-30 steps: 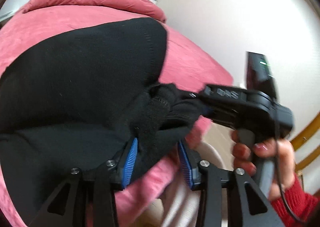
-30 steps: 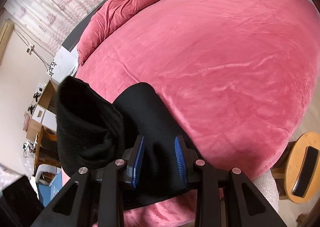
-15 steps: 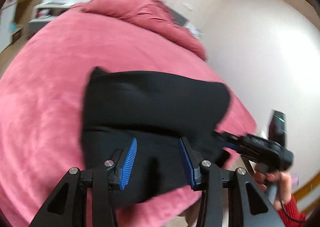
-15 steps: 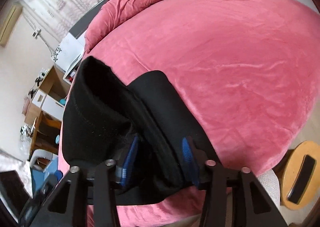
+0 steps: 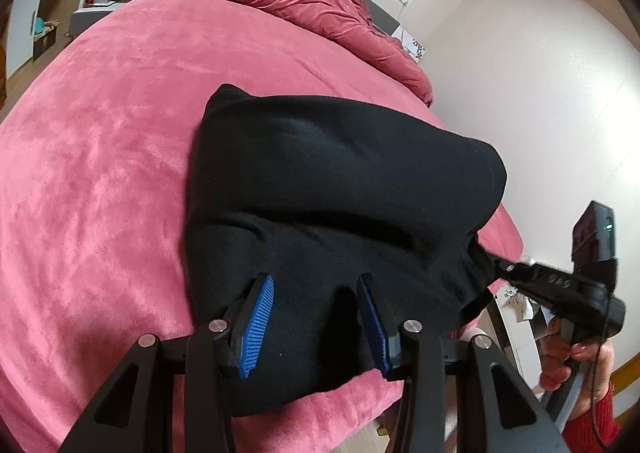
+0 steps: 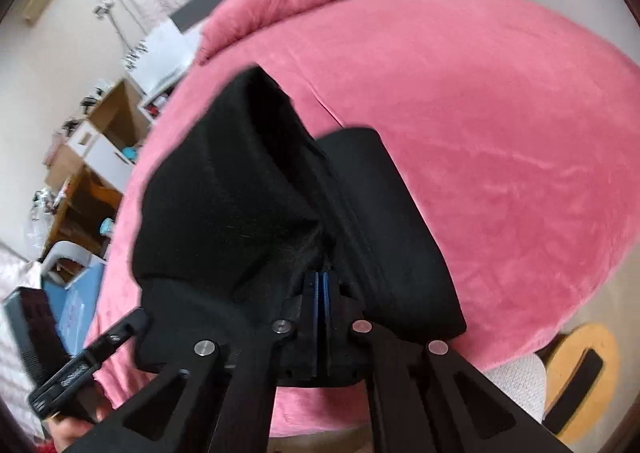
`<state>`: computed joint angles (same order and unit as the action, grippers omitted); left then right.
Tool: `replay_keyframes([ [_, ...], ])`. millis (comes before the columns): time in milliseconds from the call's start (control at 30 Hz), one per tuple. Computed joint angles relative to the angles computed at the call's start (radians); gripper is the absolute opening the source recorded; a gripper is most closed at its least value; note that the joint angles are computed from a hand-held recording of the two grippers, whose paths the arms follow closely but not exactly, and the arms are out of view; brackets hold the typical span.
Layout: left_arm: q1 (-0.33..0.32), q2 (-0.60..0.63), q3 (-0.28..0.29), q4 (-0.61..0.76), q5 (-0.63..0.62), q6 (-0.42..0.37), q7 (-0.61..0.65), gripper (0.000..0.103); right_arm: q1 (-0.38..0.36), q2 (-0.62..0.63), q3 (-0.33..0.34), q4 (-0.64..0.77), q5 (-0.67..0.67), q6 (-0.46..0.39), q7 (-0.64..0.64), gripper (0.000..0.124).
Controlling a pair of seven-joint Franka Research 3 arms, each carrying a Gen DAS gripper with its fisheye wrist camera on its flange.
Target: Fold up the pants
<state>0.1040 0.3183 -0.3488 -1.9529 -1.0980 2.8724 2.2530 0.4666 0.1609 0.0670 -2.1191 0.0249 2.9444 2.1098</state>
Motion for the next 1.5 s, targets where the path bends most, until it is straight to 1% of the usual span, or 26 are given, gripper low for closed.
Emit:
replay_keyframes([
  [67, 0.027, 0.002, -0.031, -0.004, -0.021, 0.003, 0.025, 0.044, 0.004, -0.021, -0.005, -0.02, -0.016, 0.009, 0.008, 0.002],
  [100, 0.02, -0.03, -0.021, -0.041, -0.082, -0.005, 0.083, 0.044, 0.011, -0.03, -0.014, -0.031, -0.053, 0.014, 0.013, 0.003],
  [133, 0.009, -0.029, -0.012, -0.044, -0.073, 0.001, 0.078, 0.044, 0.021, -0.032, -0.025, -0.033, -0.099, 0.002, 0.035, 0.004],
  [200, -0.006, -0.026, 0.0, -0.041, -0.078, 0.005, 0.087, 0.044, 0.025, -0.027, -0.033, -0.031, -0.15, -0.018, 0.067, 0.022],
  [233, -0.011, -0.027, 0.006, -0.041, -0.075, 0.005, 0.083, 0.044, 0.021, -0.024, -0.028, -0.031, -0.147, -0.02, 0.076, 0.05],
  [267, -0.014, -0.025, 0.011, -0.038, -0.072, 0.002, 0.077, 0.044, 0.003, -0.022, -0.008, -0.04, -0.091, -0.008, 0.056, 0.062],
  [300, -0.014, -0.024, 0.015, -0.035, -0.075, -0.003, 0.076, 0.044, -0.03, -0.016, 0.033, -0.049, 0.007, 0.018, -0.002, 0.061],
  [333, -0.017, -0.026, 0.018, -0.034, -0.072, -0.007, 0.07, 0.044, -0.072, -0.01, 0.088, -0.057, 0.161, 0.051, -0.098, 0.06],
  [367, -0.019, -0.028, 0.021, -0.035, -0.07, -0.01, 0.064, 0.044, -0.087, -0.008, 0.108, -0.059, 0.245, 0.065, -0.14, 0.06],
  [433, -0.023, -0.028, 0.025, -0.035, -0.07, -0.003, 0.057, 0.044, -0.068, -0.014, 0.093, -0.079, 0.285, 0.106, -0.121, 0.056],
  [500, -0.023, -0.031, 0.023, -0.037, -0.083, 0.004, 0.062, 0.044, -0.104, -0.025, 0.143, -0.096, 0.42, 0.159, -0.206, 0.053],
  [567, -0.024, -0.031, 0.022, -0.037, -0.097, 0.008, 0.07, 0.044, -0.143, -0.037, 0.202, -0.1, 0.556, 0.195, -0.342, 0.053],
  [600, -0.026, -0.029, 0.025, -0.035, -0.091, 0.001, 0.065, 0.044, -0.133, -0.04, 0.192, -0.098, 0.555, 0.184, -0.354, 0.053],
  [667, -0.032, -0.024, 0.028, -0.032, -0.078, -0.001, 0.054, 0.044, -0.072, -0.021, 0.113, -0.066, 0.431, 0.106, -0.29, 0.053],
  [700, -0.032, -0.024, 0.027, -0.032, -0.074, 0.0, 0.054, 0.044, -0.01, 0.002, 0.035, -0.039, 0.287, 0.047, -0.183, 0.05],
  [767, -0.037, -0.022, 0.03, -0.03, -0.048, -0.004, 0.042, 0.044, 0.05, 0.038, -0.034, 0.003, 0.11, -0.025, -0.051, 0.012],
  [833, -0.038, -0.028, 0.032, -0.035, -0.019, -0.005, 0.029, 0.044, 0.046, 0.043, -0.024, 0.019, 0.068, -0.038, -0.045, 0.008],
  [967, -0.023, -0.048, 0.02, -0.05, -0.045, -0.008, 0.051, 0.044, 0.05, -0.045, -0.03, -0.032, -0.056, -0.017, -0.007, 0.007],
  [1067, -0.028, -0.044, 0.026, -0.048, -0.058, -0.022, 0.061, 0.044, -0.01, -0.061, 0.027, -0.059, 0.079, -0.04, -0.094, 0.007],
  [1167, -0.044, -0.043, 0.037, -0.052, -0.025, -0.017, 0.04, 0.044, -0.021, -0.008, 0.039, -0.038, 0.092, -0.088, -0.121, 0.008],
  [1267, -0.04, -0.061, 0.041, -0.061, -0.007, -0.028, 0.027, 0.044, -0.016, -0.001, 0.031, -0.046, 0.086, -0.038, -0.104, 0.014],
  [1333, -0.035, -0.08, 0.042, -0.065, -0.029, -0.013, 0.04, 0.044, 0.022, -0.034, -0.016, -0.074, -0.019, 0.05, -0.015, 0.015],
  [1367, -0.032, -0.084, 0.041, -0.061, -0.051, -0.004, 0.059, 0.044, 0.06, -0.05, -0.072, -0.074, -0.163, 0.078, 0.092, 0.015],
  [1400, -0.032, -0.085, 0.039, -0.053, -0.077, 0.012, 0.083, 0.044, 0.072, -0.054, -0.092, -0.06, -0.245, 0.088, 0.134, 0.016],
  [1467, -0.044, -0.068, 0.045, -0.018, -0.071, 0.031, 0.094, 0.044, 0.051, -0.025, -0.063, 0.014, -0.28, 0.072, 0.072, 0.016],
  [1500, -0.056, -0.052, 0.052, 0.004, -0.031, 0.035, 0.067, 0.044, 0.043, 0.001, -0.048, 0.06, -0.277, 0.052, 0.028, 0.016],
])
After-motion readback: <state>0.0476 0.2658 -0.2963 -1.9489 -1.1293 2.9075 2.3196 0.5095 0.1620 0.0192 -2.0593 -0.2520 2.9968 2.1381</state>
